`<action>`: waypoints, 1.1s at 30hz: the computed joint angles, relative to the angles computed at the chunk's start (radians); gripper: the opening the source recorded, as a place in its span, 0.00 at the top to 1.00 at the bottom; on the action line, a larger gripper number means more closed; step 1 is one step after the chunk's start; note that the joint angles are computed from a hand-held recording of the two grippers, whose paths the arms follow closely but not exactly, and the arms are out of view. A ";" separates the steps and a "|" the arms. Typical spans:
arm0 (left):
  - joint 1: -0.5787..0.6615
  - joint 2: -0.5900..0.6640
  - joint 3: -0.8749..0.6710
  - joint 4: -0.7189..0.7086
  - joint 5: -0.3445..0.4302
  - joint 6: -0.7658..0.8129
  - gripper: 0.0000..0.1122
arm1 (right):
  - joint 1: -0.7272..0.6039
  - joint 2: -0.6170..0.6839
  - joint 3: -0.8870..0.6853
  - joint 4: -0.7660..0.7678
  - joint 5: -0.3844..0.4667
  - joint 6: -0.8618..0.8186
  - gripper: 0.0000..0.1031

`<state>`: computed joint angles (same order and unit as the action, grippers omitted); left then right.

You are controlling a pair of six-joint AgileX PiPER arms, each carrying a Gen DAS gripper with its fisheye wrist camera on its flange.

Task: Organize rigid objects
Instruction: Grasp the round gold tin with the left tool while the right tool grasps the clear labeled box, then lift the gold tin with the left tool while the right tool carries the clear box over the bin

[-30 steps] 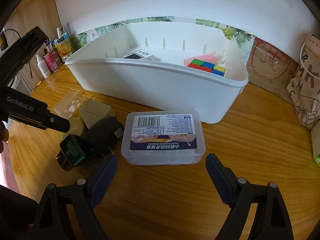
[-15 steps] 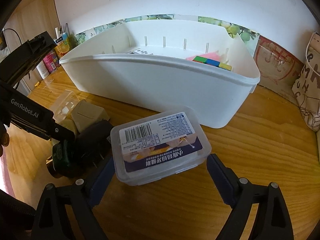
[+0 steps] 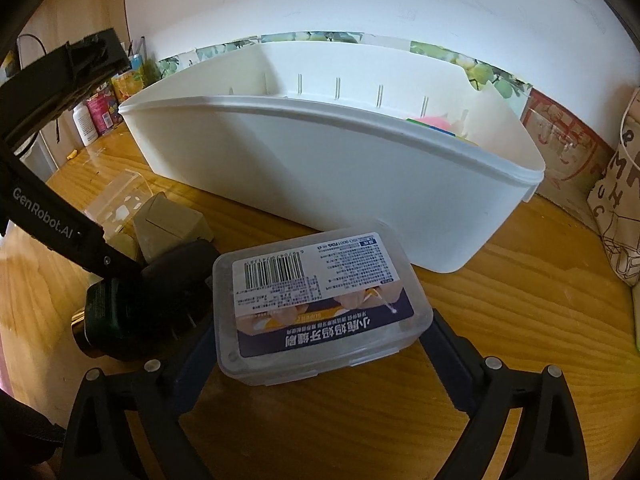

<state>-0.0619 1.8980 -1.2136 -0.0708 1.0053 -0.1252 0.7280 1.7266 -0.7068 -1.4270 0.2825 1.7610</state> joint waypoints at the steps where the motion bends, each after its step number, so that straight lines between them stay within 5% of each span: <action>1: -0.002 0.002 -0.005 0.002 0.003 -0.003 0.47 | 0.000 0.002 0.000 -0.015 0.000 0.011 0.06; 21: 0.067 -0.123 0.139 -0.055 -0.050 0.076 0.48 | -0.021 -0.043 0.011 0.068 -0.057 -0.086 0.07; 33: 0.178 -0.338 0.285 -0.101 -0.080 0.206 0.48 | 0.118 -0.158 0.009 0.199 0.072 -0.210 0.07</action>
